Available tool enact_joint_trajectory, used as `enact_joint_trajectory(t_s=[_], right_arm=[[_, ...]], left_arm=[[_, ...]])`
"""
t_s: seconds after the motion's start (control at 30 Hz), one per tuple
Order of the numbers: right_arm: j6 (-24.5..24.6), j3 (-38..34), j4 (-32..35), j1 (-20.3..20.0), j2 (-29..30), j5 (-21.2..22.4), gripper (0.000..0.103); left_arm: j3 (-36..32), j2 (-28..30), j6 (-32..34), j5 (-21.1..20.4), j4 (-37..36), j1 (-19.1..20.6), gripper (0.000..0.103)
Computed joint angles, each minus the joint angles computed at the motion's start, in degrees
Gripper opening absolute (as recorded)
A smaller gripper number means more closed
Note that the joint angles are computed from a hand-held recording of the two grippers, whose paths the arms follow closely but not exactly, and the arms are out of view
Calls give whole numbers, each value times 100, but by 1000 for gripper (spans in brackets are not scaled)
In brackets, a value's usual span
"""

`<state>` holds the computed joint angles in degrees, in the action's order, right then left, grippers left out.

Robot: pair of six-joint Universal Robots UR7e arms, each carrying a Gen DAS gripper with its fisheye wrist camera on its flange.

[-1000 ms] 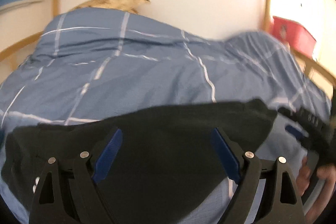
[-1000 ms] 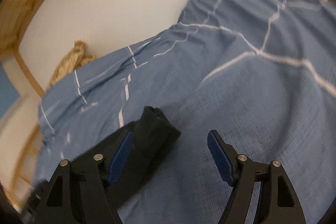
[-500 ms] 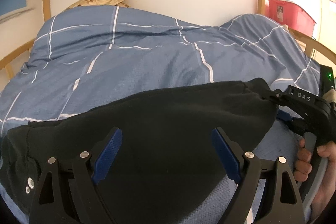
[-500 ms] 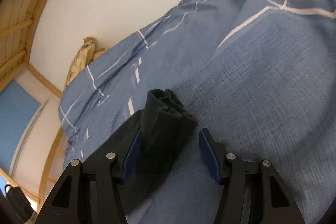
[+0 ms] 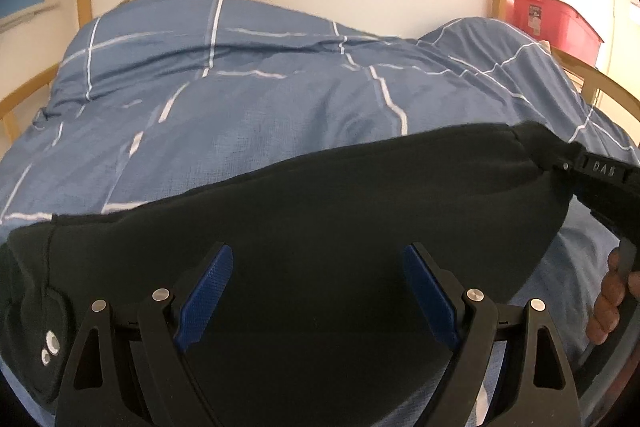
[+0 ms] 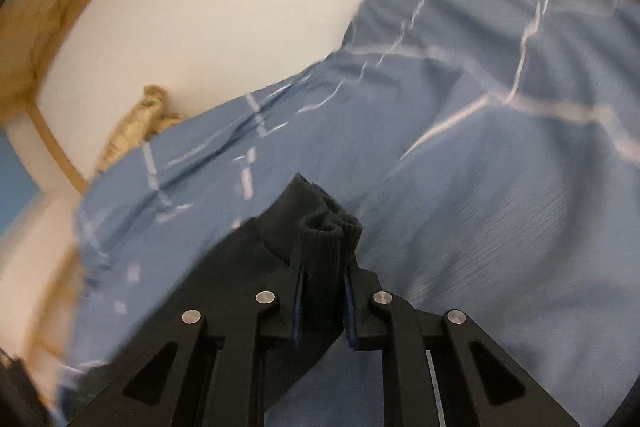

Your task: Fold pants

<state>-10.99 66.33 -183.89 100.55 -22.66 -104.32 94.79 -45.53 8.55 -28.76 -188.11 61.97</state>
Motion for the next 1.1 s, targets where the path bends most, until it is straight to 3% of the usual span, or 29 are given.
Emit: enact_joint_trajectory(t_s=[0.13,0.37,0.4,0.47,0.57,0.63,0.7,0.77,0.93,1.03,1.1], right_arm=[[-251,-373,184,18,263,-593,15],[-111,-562,665,-54,337,-717,19],[-109,-553,676,-49,324,-717,31],[-114,-461,286,67,303,-1127,52],[-633,-159,-1183,359,295,-1605,62],[-731,147,-1424,561,118,-1547,70],[-536,507,-1007,629,-148,-889,70],[-661,738,-310,766,-301,-368,70],[-1004,-61,1035,1299,188,-685,70],[-866,-863,2184,1512,516,-767,70],[-361,-903,2004,1551,655,-996,70]], left_arm=[[25,-71,-272,-76,180,37,87],[94,-162,81,193,154,-29,87],[194,-291,18,178,304,-47,87],[356,-527,118,138,444,-94,87],[600,-1049,664,18,796,-171,87],[685,-1386,1052,33,1061,-203,87],[765,-1819,1244,-74,1576,-212,87],[782,-2221,1222,-350,2317,-176,87],[608,-2764,1073,-985,3498,73,87],[412,-2854,792,-1457,3972,323,87],[204,-2847,560,-1736,4414,532,83]])
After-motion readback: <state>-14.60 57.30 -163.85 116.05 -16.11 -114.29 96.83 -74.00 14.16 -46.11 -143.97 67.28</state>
